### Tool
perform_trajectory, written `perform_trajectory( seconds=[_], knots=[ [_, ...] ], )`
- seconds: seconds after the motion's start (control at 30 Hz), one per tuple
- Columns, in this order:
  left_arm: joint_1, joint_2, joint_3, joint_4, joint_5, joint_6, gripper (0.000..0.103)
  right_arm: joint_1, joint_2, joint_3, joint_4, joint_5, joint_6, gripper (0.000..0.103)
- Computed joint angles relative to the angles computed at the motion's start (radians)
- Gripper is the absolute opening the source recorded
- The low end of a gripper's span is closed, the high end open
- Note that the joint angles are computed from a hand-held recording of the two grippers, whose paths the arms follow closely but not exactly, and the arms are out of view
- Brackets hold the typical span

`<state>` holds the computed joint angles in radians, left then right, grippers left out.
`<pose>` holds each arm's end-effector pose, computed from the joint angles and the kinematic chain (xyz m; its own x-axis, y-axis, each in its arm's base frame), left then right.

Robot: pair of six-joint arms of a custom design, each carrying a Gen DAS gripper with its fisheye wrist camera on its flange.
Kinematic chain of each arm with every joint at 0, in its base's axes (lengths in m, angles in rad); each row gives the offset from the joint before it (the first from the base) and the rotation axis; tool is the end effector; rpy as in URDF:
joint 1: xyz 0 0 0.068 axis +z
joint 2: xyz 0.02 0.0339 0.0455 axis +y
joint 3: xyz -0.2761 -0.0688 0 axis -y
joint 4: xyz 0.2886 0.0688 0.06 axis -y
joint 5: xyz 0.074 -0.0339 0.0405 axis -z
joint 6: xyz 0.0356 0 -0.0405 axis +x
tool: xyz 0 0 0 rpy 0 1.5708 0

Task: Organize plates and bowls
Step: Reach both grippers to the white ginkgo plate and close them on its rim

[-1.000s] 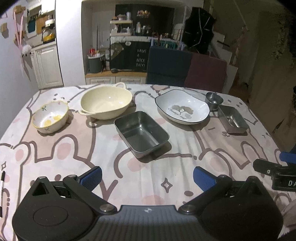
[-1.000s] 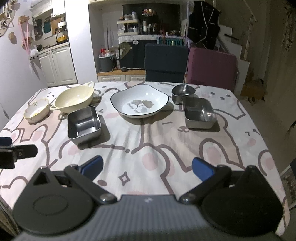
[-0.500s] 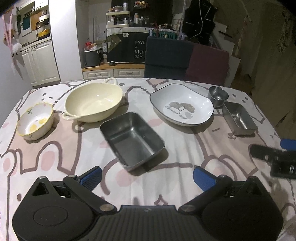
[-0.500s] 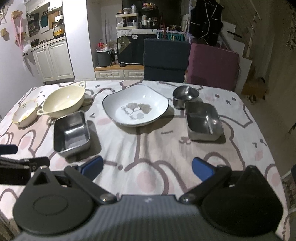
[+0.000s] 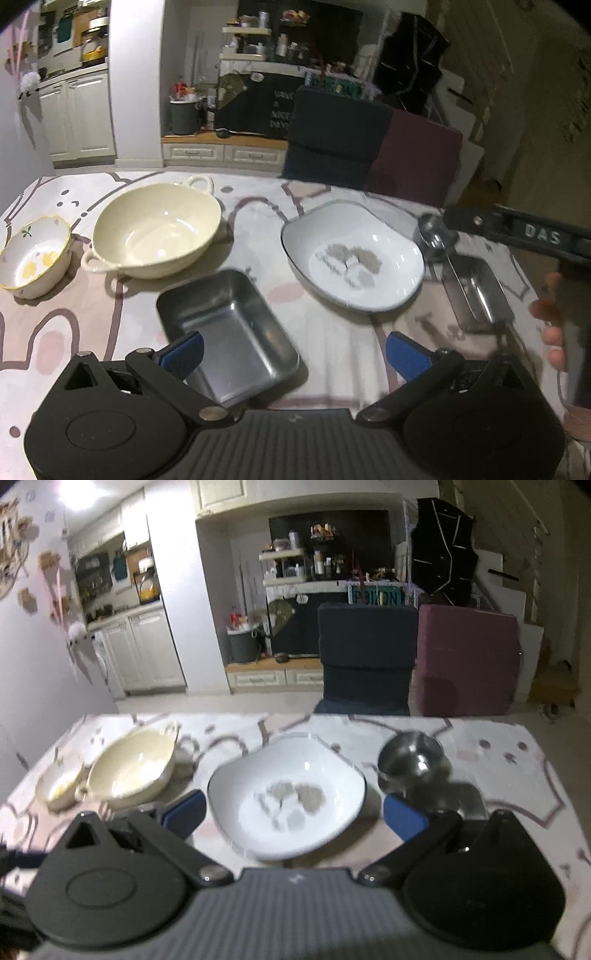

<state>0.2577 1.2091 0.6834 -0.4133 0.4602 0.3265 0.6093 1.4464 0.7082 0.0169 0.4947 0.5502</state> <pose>0.2599 0.0521 0.1934 -0.7310 0.1045 -0.6743 0.2742 0.9499 -0.1500 0.2710 0.1685 0.1681 -0.5721 0.1619 -0.8040 0.1030 0.9867 0.1254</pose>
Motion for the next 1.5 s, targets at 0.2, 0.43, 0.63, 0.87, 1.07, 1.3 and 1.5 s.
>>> perform_trajectory(
  seconds=[0.2, 0.43, 0.63, 0.87, 1.07, 1.3, 1.5],
  knots=[
    [-0.035, 0.11, 0.073, 0.041, -0.002, -0.098, 0.103, -0.17, 0.186, 0.086, 0.218, -0.189, -0.152, 0.103],
    [-0.067, 0.206, 0.136, 0.057, 0.007, -0.089, 0.103, -0.312, 0.459, 0.368, 0.159, -0.299, -0.35, 0.103],
    [-0.089, 0.326, 0.228, 0.022, 0.034, -0.092, 0.103, -0.378, 0.623, 0.552, -0.028, -0.375, -0.354, 0.073],
    [-0.093, 0.464, 0.318, 0.011, 0.106, -0.115, 0.103, -0.377, 0.706, 0.621, -0.086, -0.38, -0.398, 0.026],
    [-0.078, 0.502, 0.312, 0.092, 0.161, -0.131, 0.103, -0.373, 0.711, 0.6, -0.081, -0.353, -0.416, 0.017],
    [-0.08, 0.559, 0.38, 0.029, 0.183, -0.003, 0.103, -0.327, 0.629, 0.48, -0.085, -0.327, -0.368, 0.011],
    [-0.058, 0.622, 0.438, -0.002, 0.192, 0.105, 0.102, -0.263, 0.502, 0.292, -0.042, -0.31, -0.209, 0.011]
  ],
)
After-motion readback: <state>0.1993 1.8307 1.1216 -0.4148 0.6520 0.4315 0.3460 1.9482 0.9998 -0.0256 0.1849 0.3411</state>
